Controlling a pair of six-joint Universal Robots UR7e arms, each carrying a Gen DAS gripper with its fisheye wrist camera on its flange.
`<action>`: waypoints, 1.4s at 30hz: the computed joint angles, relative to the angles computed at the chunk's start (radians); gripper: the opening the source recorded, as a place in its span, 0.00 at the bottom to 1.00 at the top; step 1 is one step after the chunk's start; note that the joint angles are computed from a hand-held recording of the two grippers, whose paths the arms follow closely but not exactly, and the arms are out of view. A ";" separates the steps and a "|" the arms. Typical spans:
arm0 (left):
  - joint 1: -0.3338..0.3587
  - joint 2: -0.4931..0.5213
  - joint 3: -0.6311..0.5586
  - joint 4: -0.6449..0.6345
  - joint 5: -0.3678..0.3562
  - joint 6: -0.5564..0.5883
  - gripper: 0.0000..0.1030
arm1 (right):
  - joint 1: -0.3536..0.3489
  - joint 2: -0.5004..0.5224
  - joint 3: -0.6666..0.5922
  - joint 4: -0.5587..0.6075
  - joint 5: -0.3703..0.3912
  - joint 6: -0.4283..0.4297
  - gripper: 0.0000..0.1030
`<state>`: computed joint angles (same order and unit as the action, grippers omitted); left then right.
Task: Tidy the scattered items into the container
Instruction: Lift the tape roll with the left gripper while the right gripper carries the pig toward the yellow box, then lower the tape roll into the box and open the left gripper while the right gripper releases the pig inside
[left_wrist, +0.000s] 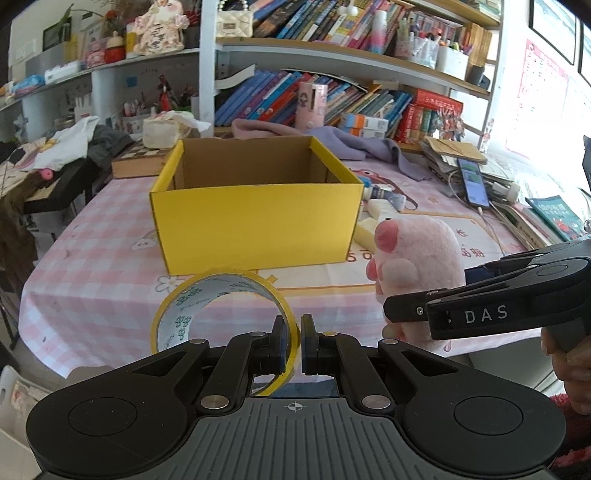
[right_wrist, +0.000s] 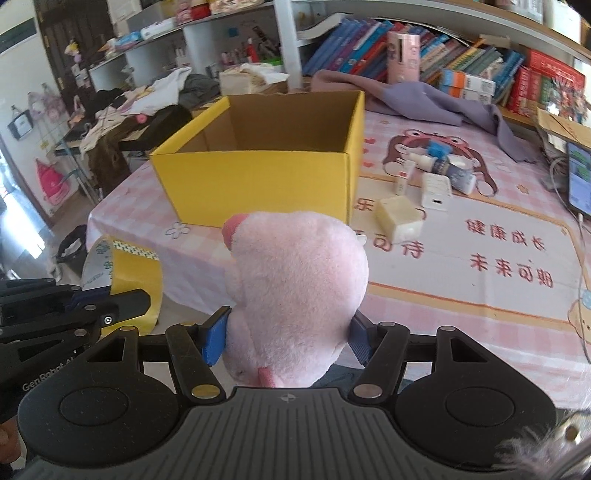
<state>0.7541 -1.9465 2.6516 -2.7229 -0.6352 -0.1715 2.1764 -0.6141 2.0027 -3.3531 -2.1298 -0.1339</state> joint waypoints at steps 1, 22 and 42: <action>0.002 -0.001 0.000 -0.002 0.004 -0.001 0.06 | 0.000 0.002 -0.004 0.003 0.005 -0.009 0.61; 0.086 0.254 -0.154 -0.400 0.020 0.353 0.06 | -0.045 0.053 -0.202 -0.066 0.219 -0.317 0.61; 0.439 0.636 -0.683 -0.288 -0.282 0.642 0.06 | -0.137 0.352 -0.923 0.584 0.129 -0.407 0.61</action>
